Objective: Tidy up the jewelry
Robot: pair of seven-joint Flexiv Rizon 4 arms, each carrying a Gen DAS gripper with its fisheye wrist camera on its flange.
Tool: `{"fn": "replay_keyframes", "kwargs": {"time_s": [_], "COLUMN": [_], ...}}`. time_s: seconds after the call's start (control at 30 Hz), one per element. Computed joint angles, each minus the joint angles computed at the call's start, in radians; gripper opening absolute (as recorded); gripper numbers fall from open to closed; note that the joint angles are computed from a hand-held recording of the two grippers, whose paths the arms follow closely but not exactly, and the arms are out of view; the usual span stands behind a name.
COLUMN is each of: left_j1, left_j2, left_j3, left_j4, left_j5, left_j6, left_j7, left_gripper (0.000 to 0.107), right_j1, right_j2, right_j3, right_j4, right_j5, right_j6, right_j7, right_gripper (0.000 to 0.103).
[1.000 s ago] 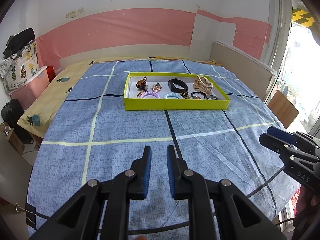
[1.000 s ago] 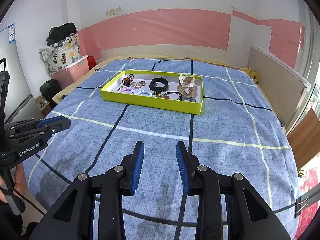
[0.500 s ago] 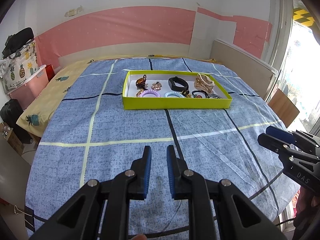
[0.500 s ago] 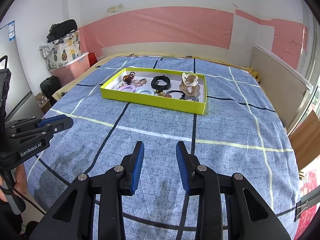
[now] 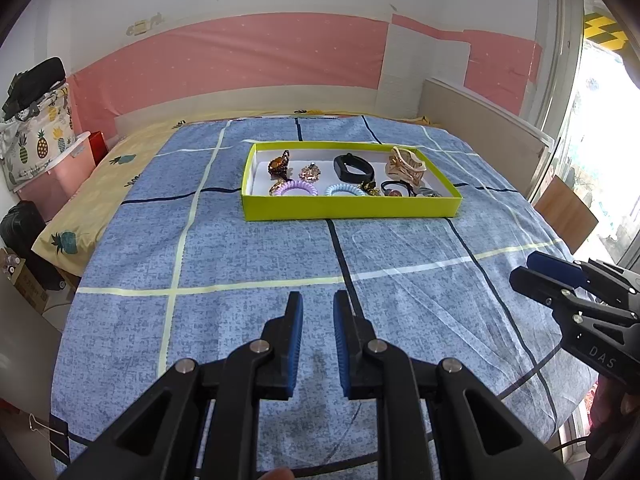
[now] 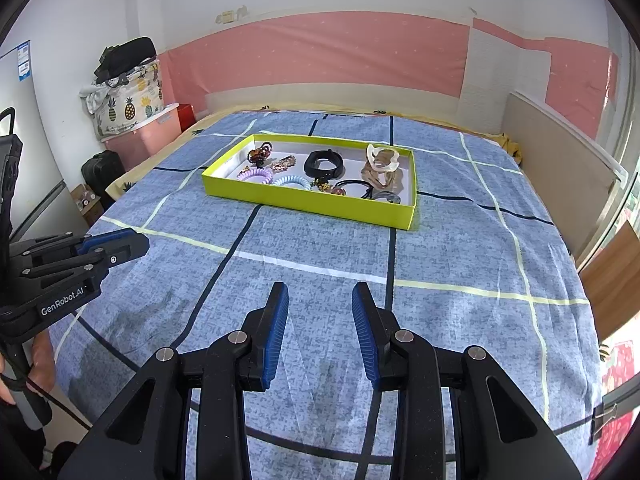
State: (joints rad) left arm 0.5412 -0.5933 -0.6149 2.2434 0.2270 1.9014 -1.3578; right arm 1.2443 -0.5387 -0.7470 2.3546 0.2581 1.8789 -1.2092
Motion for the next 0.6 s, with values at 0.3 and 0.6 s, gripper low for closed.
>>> {"fn": "replay_keyframes", "kwargs": {"time_s": [0.3, 0.6], "left_j1": [0.009, 0.015], "left_j2": [0.001, 0.0], "left_j3": [-0.012, -0.019], "left_j4": [0.002, 0.008], "left_j5": [0.0, 0.003], "left_j6": [-0.006, 0.0], "left_j7": [0.001, 0.003], "left_gripper": [0.016, 0.016], "right_j1": [-0.002, -0.004], "right_j2": [0.0, 0.0], "right_j3": [0.006, 0.009], "right_j4": [0.001, 0.001], "right_j5": [0.003, 0.008], "right_j6": [0.003, 0.005], "right_j7": [0.002, 0.0], "right_gripper": [0.034, 0.034]}}
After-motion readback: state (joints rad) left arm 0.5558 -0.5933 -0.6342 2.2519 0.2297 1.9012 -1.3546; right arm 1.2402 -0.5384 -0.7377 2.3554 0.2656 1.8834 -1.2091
